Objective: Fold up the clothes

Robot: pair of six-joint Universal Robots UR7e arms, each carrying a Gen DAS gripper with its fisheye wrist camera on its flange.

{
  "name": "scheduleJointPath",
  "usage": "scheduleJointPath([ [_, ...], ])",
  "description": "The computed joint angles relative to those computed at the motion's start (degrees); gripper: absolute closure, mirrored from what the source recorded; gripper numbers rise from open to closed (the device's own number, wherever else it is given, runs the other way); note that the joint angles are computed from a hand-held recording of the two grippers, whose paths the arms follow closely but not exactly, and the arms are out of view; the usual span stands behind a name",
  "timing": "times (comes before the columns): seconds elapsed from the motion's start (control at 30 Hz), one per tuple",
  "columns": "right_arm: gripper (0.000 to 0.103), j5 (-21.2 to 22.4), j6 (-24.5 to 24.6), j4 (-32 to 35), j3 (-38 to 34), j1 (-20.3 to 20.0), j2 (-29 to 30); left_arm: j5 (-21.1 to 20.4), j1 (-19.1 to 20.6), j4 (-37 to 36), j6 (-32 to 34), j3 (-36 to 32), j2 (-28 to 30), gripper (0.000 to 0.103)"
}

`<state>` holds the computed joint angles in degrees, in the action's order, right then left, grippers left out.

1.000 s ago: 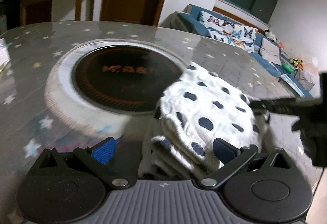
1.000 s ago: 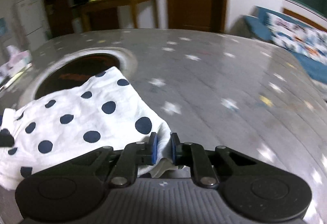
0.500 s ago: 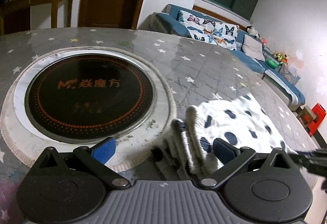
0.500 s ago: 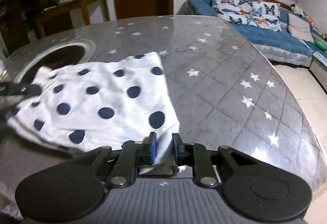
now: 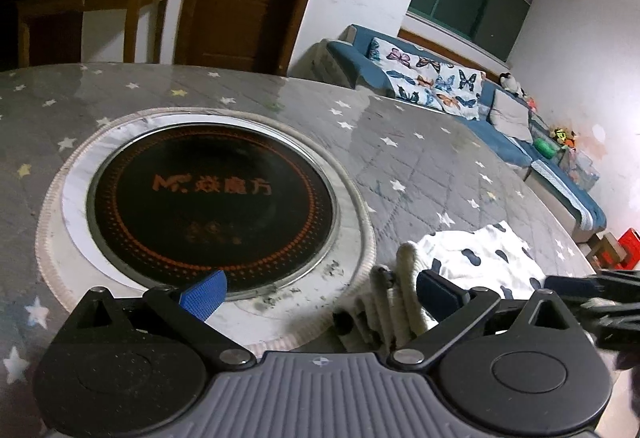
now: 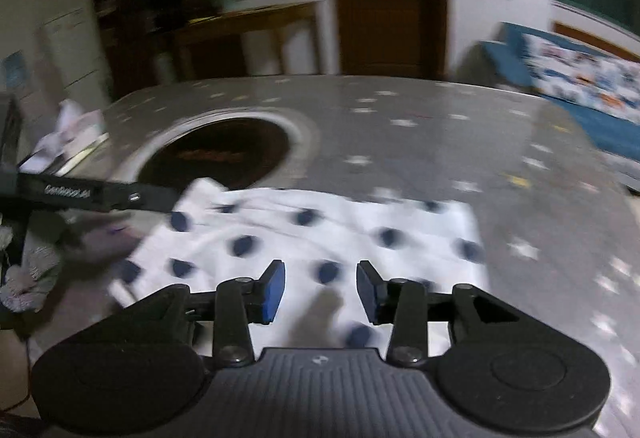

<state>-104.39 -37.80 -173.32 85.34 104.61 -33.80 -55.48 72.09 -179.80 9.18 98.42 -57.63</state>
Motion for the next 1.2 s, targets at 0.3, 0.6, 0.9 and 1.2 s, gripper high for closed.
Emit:
scheduleJointPath([
  [0.3, 0.061, 1.57, -6.53, 5.70, -7.81, 1.27, 7.35, -1.26, -0.69, 2.63, -3.19, 1.68, -1.82, 0.000],
  [0.6, 0.057, 3.55, -13.42, 3.09, 1.63, 2.58, 0.24, -0.98, -0.47, 4.67, -3.58, 0.78, -0.45, 0.001],
  [0.9, 0.051, 1.88, -30.41, 2.15, 6.99, 4.51, -0.53, 0.15, -0.14, 6.67, -5.01, -0.61, 0.31, 0.001],
  [1.2, 0.055, -1.07, -47.48, -12.30, 7.67, 5.67, 5.62, -4.10, 0.53, 10.02, -14.66, 0.52, -2.91, 0.000],
])
